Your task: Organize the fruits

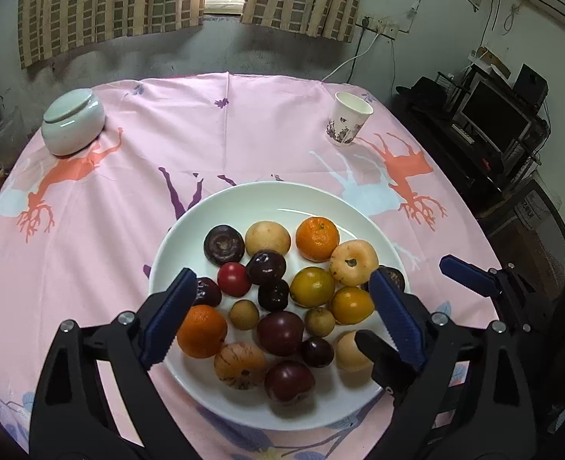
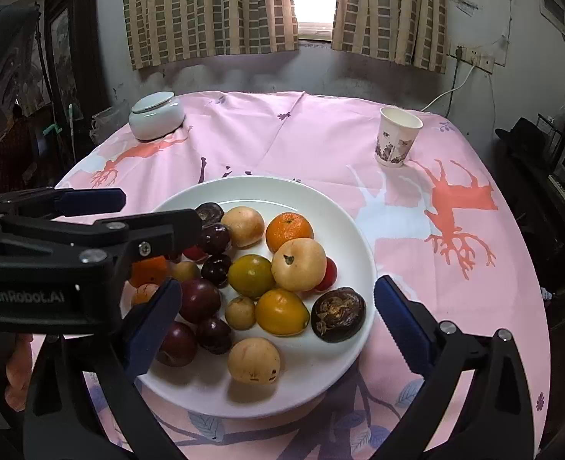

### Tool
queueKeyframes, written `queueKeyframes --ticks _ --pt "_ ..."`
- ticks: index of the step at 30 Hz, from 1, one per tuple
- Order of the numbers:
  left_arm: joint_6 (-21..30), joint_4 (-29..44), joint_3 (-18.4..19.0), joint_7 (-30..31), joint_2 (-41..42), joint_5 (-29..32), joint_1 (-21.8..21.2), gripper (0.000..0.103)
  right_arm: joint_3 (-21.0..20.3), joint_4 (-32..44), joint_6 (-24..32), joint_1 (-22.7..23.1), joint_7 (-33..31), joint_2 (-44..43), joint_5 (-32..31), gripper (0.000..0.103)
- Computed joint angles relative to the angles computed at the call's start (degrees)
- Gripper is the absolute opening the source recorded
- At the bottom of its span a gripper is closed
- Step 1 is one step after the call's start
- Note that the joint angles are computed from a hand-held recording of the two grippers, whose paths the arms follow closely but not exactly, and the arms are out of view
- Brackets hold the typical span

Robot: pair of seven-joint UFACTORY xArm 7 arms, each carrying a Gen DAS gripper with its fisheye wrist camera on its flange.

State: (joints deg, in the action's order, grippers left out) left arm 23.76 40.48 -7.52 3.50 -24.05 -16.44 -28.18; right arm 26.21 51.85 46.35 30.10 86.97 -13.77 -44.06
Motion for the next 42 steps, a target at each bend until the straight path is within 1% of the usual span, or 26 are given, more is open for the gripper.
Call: queueKeyframes --ticks 1,3,5,7,9,10,12,15,17,19,22,25,29,40,42 --pt "0.04 -0.99 -0.91 -1.09 -1.67 1.06 0.74 0.098 0.37 0.05 0.72 0.25 0.31 -0.22 0.19 0.101" --pt "0.01 -3.52 -2.36 -3.60 -5.50 2.92 1.89 0.100 1.15 -0.10 2.21 0.89 1.61 -0.95 1.02 0.102" --pt "0.16 -6.67 -3.44 -6.17 -9.82 4.72 2.80 0.101 2.33 -0.91 3.69 1.30 4.99 -2.49 1.52 0.102" --pt "0.87 -9.97 -4.85 -9.07 -14.62 7.11 3.94 0.101 4.21 -1.69 6.35 1.73 8.99 -4.16 1.78 0.102" --pt "1.77 -13.57 -6.08 -12.02 -20.08 9.16 4.70 0.101 5.47 -3.19 7.26 2.42 12.02 -6.08 2.58 0.102" --pt "2.30 -15.60 -6.02 -13.12 -23.16 9.60 4.31 0.101 5.55 -3.82 7.57 3.05 12.24 -6.71 4.44 0.102" --pt "3.60 -18.53 -5.40 -14.34 -27.74 10.35 3.39 0.101 5.87 -5.86 6.20 3.94 13.75 -8.44 7.05 0.102" --pt "6.78 -22.37 -5.28 -16.35 -34.46 11.26 2.34 0.101 8.48 -6.32 8.34 4.46 16.07 -9.04 9.44 0.102" --pt "8.85 -23.71 -5.29 -17.18 -36.83 11.72 1.62 0.101 9.58 -6.18 9.30 5.07 17.15 -8.67 10.50 0.102" --pt "10.94 -24.85 -5.90 -18.54 -38.96 12.11 1.22 0.101 9.78 -6.30 9.19 6.07 17.31 -8.31 11.84 0.102" --pt "13.20 -25.78 -6.53 -19.92 -41.06 12.76 0.43 0.101 9.86 -5.98 9.44 7.01 17.25 -7.61 12.80 0.102" --pt "14.17 -26.25 -6.32 -20.27 -42.05 13.05 -0.57 0.101 9.60 -5.81 9.50 7.59 17.44 -7.48 13.21 0.102" --pt "14.51 -25.97 -6.26 -20.40 -42.14 13.63 -0.85 0.101 9.67 -5.22 10.51 7.95 17.33 -7.28 13.03 0.102" --pt "14.94 -25.55 -6.15 -20.38 -41.85 14.19 -0.81 0.101 9.15 -5.18 9.12 8.19 16.83 -7.28 12.80 0.102" --pt "14.97 -25.40 -6.29 -20.46 -41.71 14.25 -0.71 0.101 9.44 -4.57 9.79 8.05 16.65 -6.73 12.60 0.102"
